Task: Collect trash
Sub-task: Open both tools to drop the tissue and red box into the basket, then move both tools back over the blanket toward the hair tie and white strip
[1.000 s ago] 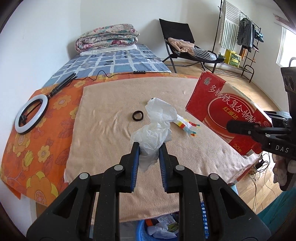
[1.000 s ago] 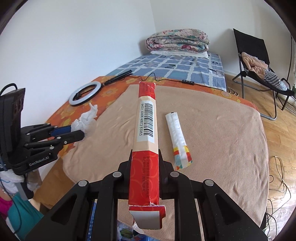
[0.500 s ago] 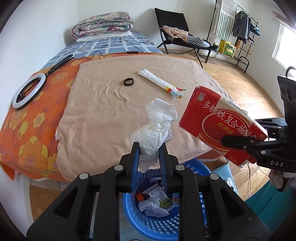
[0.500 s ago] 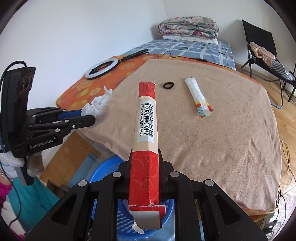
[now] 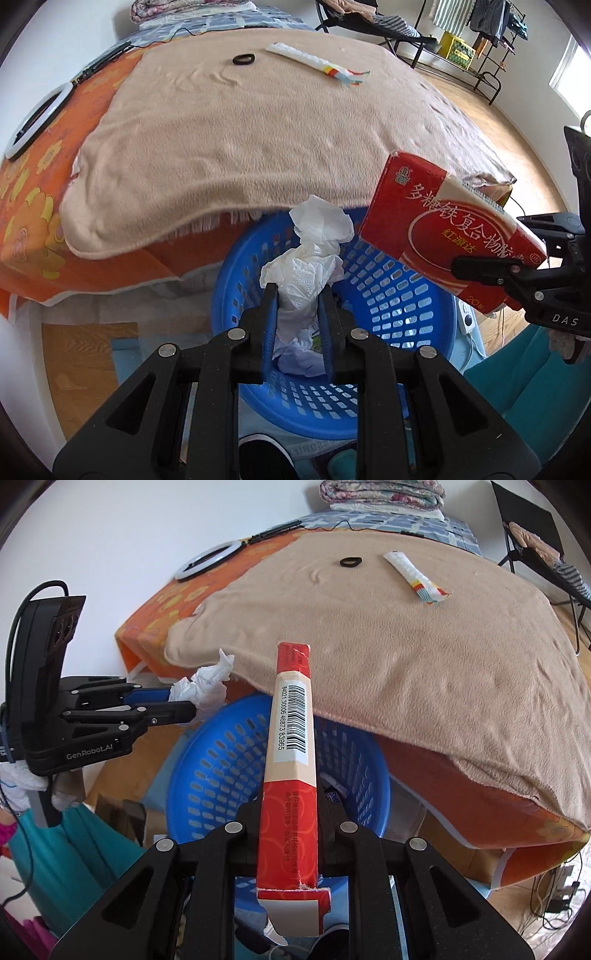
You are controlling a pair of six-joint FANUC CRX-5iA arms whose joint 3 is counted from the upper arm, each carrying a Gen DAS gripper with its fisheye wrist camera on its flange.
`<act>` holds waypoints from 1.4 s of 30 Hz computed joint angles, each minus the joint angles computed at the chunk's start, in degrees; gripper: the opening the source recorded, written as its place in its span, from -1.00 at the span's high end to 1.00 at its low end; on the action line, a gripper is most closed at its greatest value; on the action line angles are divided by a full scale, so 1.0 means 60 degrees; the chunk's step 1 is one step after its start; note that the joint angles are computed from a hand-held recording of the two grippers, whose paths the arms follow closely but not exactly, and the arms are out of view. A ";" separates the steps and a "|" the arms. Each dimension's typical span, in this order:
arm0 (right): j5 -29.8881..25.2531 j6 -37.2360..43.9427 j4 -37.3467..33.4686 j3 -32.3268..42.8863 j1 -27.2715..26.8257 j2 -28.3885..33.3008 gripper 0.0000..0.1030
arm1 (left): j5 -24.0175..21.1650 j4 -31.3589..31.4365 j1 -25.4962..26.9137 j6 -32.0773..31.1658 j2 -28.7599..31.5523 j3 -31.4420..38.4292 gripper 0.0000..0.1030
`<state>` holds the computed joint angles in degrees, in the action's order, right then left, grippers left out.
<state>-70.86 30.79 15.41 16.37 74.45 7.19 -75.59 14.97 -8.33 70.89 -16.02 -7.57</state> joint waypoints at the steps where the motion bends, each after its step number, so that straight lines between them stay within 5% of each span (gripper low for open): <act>1: -0.0055 0.0089 -0.0015 0.0029 0.0019 0.0048 0.69 | 0.0004 -0.0151 -0.0122 0.0010 -0.0023 -0.0049 0.61; 11: -0.0179 0.0347 -0.0482 0.0012 0.0021 0.0264 0.63 | -0.0196 -0.0357 -0.0392 0.0189 0.0084 -0.0297 0.58; 15: -0.0225 0.0238 -0.0610 -0.0109 -0.0011 0.0244 0.61 | -0.0166 -0.0520 -0.0423 0.0372 0.0128 -0.0257 0.16; 20: -0.0295 -0.0182 -0.0548 -0.0201 -0.0079 0.0231 0.07 | -0.0144 -0.0532 -0.0340 0.0434 0.0126 -0.0239 0.09; 25: -0.0561 -0.0312 -0.0411 -0.0127 -0.0086 0.0300 0.06 | -0.0148 -0.0532 -0.0252 0.0411 0.0149 -0.0214 0.09; 29: -0.0849 -0.0374 -0.0236 -0.0083 -0.0041 0.0341 -0.20 | -0.0054 -0.0599 -0.0308 0.0553 0.0115 -0.0230 -0.13; 42: -0.1680 -0.0962 0.0536 0.0266 0.0037 0.0609 -0.37 | 0.0213 -0.0297 0.0050 0.0891 0.0277 -0.0094 -0.14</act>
